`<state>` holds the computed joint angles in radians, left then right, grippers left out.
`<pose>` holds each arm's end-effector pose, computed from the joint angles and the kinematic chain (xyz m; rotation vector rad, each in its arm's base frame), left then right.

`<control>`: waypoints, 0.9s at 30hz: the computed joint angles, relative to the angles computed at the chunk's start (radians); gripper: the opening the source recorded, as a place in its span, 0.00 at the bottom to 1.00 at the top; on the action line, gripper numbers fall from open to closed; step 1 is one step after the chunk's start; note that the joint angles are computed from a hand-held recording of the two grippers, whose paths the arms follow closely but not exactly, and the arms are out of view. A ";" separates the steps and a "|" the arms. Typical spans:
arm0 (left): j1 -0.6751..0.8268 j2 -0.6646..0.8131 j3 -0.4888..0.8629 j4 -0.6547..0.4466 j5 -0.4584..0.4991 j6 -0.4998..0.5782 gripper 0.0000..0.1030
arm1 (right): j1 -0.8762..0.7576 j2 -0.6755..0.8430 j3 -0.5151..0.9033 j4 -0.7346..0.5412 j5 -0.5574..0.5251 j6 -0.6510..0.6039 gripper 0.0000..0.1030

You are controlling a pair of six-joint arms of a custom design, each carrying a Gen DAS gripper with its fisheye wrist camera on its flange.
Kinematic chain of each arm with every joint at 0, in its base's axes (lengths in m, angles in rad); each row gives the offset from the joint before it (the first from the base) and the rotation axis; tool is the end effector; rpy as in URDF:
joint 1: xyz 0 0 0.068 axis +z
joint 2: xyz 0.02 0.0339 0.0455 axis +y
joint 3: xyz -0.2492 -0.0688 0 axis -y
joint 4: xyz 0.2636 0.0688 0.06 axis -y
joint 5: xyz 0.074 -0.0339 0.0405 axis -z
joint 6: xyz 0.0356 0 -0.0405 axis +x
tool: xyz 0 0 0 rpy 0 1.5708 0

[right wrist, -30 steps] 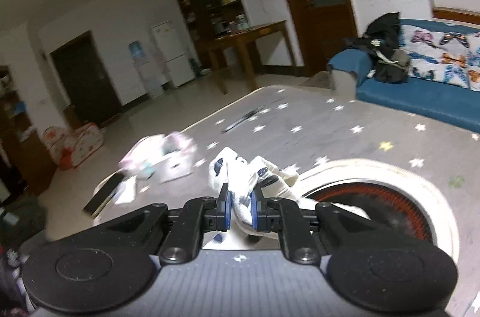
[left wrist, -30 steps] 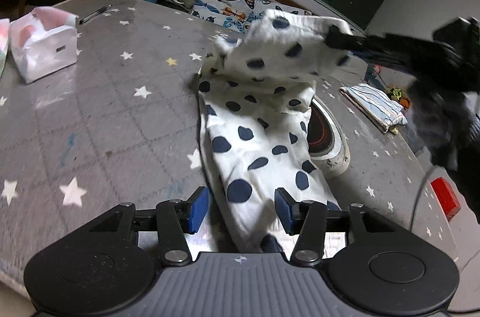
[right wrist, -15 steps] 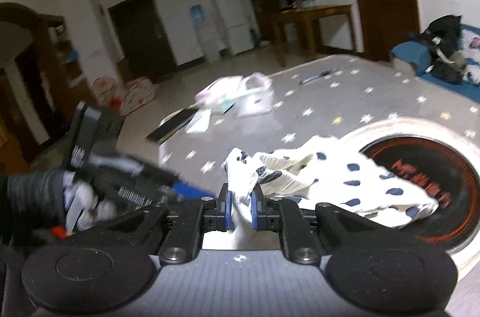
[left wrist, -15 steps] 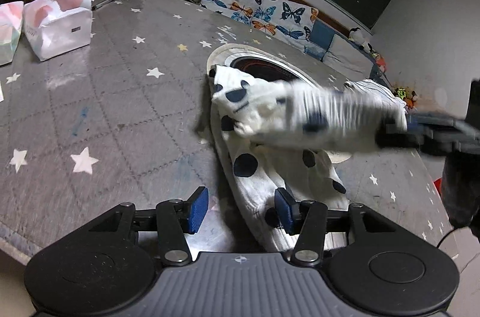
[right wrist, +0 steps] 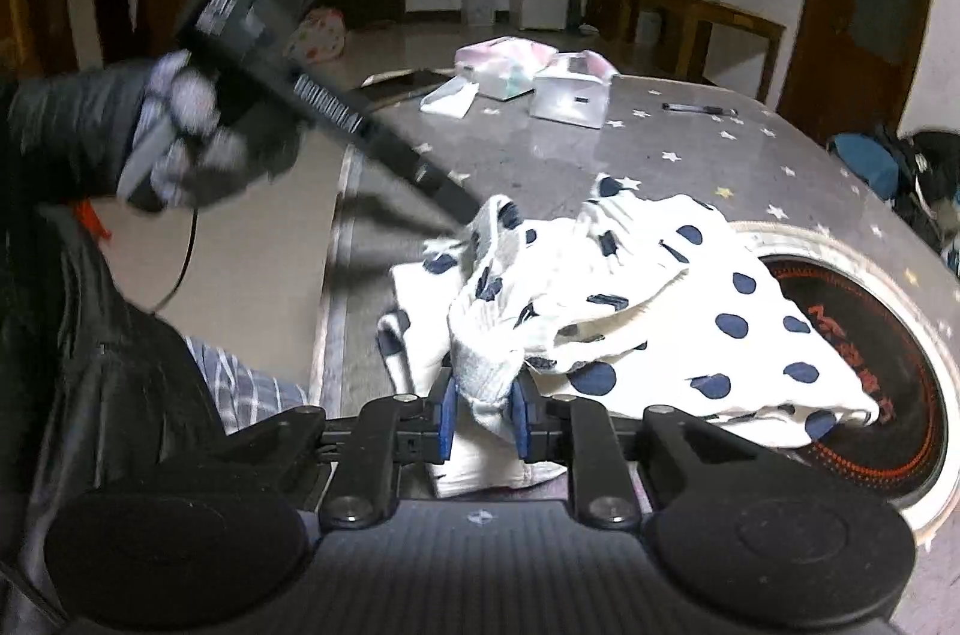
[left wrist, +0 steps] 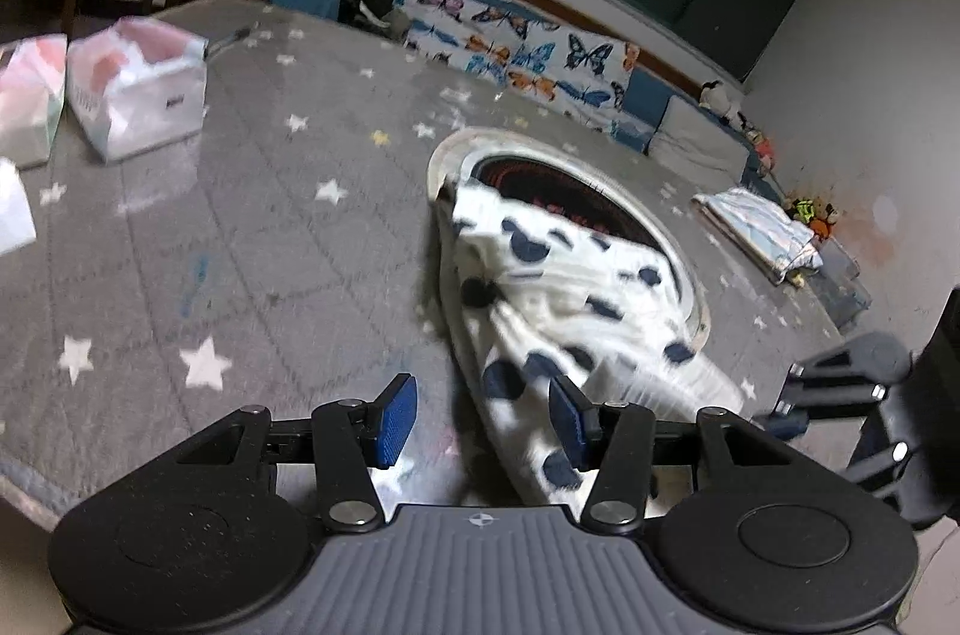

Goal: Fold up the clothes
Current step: 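Lower the waistband end onto the trousers and open the right gripper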

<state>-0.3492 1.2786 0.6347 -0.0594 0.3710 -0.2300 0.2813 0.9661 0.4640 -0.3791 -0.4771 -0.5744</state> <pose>0.2557 -0.1068 0.1726 0.3383 2.2962 -0.7217 0.1929 0.0727 0.1628 -1.1669 2.0621 0.4441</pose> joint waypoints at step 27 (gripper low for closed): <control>-0.056 0.059 -0.010 0.036 0.039 0.051 0.51 | -0.118 0.351 0.208 0.178 -0.011 0.447 0.39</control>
